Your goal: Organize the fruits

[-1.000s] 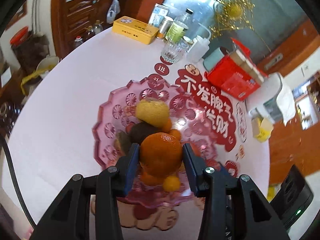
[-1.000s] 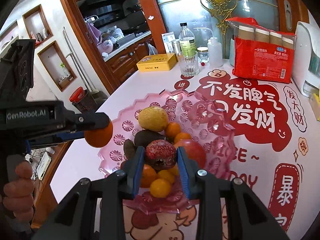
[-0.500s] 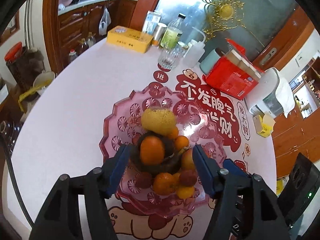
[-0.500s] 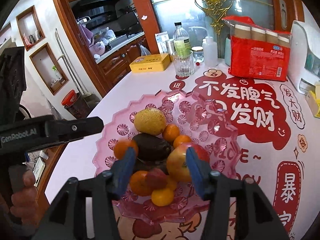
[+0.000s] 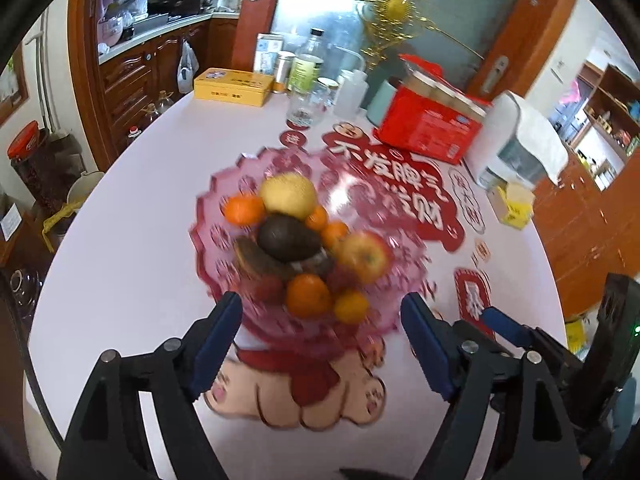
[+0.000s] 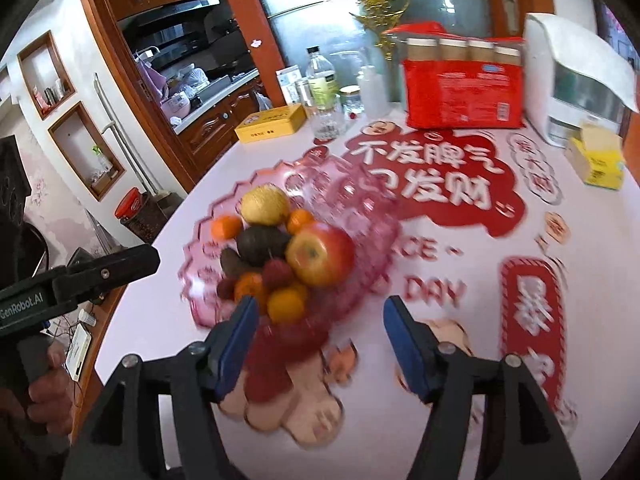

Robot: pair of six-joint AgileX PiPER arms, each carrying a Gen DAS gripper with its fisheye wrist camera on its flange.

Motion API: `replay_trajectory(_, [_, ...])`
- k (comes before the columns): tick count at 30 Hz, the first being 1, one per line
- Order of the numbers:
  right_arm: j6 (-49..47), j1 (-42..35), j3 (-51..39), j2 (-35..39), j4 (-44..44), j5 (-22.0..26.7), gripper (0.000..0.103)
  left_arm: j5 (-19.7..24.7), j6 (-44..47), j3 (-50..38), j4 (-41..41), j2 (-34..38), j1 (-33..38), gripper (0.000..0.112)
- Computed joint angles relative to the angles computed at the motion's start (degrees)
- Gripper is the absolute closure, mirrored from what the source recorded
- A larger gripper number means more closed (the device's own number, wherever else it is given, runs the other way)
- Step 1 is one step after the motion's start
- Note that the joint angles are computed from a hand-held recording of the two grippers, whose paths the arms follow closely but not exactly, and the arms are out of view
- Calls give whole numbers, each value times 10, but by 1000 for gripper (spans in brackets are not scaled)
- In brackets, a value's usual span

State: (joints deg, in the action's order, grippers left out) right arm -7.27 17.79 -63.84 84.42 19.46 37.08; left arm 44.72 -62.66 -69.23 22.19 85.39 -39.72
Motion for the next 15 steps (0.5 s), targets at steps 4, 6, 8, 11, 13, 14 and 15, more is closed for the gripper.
replay_trajectory(4, [-38, -58, 79, -100, 11, 52, 31, 16, -99, 4, 44, 2, -98, 28])
replay_trajectory(6, [-49, -88, 104, -138, 6, 82, 27, 20, -151, 1, 69, 9, -143, 25])
replay_trajectory(8, [-92, -144, 138, -188, 20, 126, 25, 44, -205, -12, 98, 23, -193, 25])
replay_trajectory(11, [-149, -226, 166, -235, 36, 189, 20, 103, -258, -48, 107, 54, -253, 25])
replay_trajectory(13, [-184, -283, 171, -251, 47, 234, 17, 138, -297, -67, 125, 69, -296, 25])
replay_trajectory(14, [-209, -319, 170, -260, 54, 265, 16, 151, -304, -73, 129, 72, -306, 25])
replay_trajectory(15, [-223, -338, 167, -266, 57, 286, 14, 173, -312, -85, 134, 79, -321, 25])
